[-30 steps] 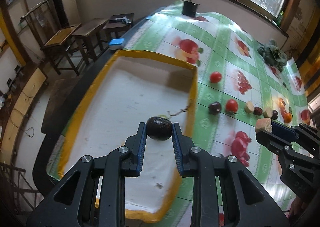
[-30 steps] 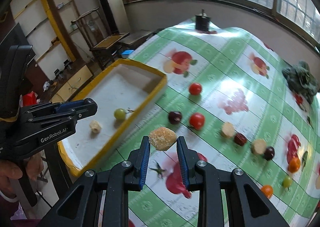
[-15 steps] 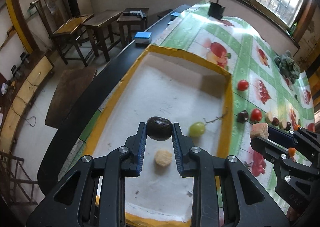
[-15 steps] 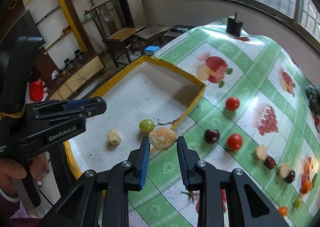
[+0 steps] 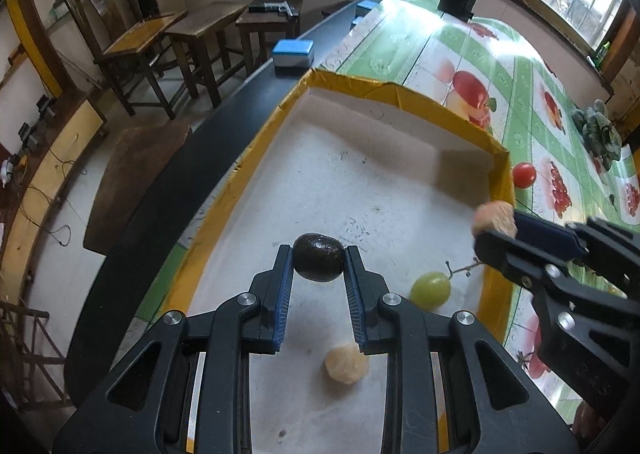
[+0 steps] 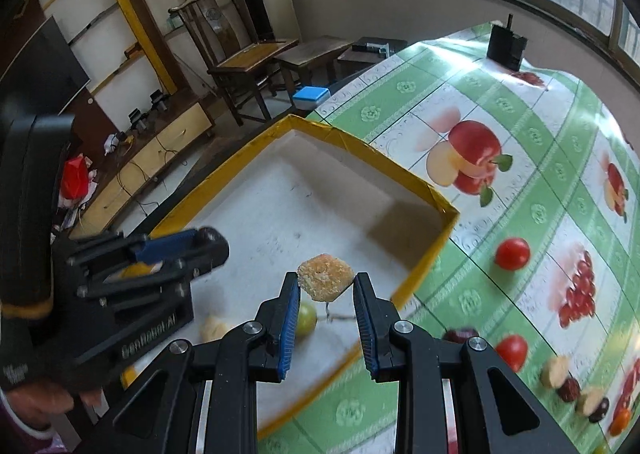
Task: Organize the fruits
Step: 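Carry the plum and bread cube into the tray and open both tools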
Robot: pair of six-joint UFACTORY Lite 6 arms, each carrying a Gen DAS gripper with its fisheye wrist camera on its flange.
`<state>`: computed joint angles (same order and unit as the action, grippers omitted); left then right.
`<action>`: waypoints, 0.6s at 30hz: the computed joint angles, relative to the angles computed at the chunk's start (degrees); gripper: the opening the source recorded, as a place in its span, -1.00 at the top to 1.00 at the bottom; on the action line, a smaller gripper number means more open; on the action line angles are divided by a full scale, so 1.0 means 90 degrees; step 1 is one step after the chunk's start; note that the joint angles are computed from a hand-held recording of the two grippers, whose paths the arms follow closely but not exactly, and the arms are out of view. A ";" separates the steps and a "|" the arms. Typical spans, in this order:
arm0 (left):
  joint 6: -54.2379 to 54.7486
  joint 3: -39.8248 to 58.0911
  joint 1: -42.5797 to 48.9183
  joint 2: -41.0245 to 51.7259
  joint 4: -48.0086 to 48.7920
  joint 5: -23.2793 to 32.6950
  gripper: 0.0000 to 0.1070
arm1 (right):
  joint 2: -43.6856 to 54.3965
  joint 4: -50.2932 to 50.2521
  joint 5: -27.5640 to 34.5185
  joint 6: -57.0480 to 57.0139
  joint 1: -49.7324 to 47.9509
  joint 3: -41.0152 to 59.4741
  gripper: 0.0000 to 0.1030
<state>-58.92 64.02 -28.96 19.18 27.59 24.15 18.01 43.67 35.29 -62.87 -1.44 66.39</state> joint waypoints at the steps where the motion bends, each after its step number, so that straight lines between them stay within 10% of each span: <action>1: 0.0085 0.0071 0.0039 0.0088 -0.0062 -0.0019 0.54 | 0.0160 -0.0045 -0.0036 0.0068 0.0050 0.0138 0.49; 18: 0.1391 0.0716 0.0491 0.0920 -0.1275 -0.0263 0.29 | 0.1867 -0.0602 -0.0045 0.0600 0.0493 0.1597 0.38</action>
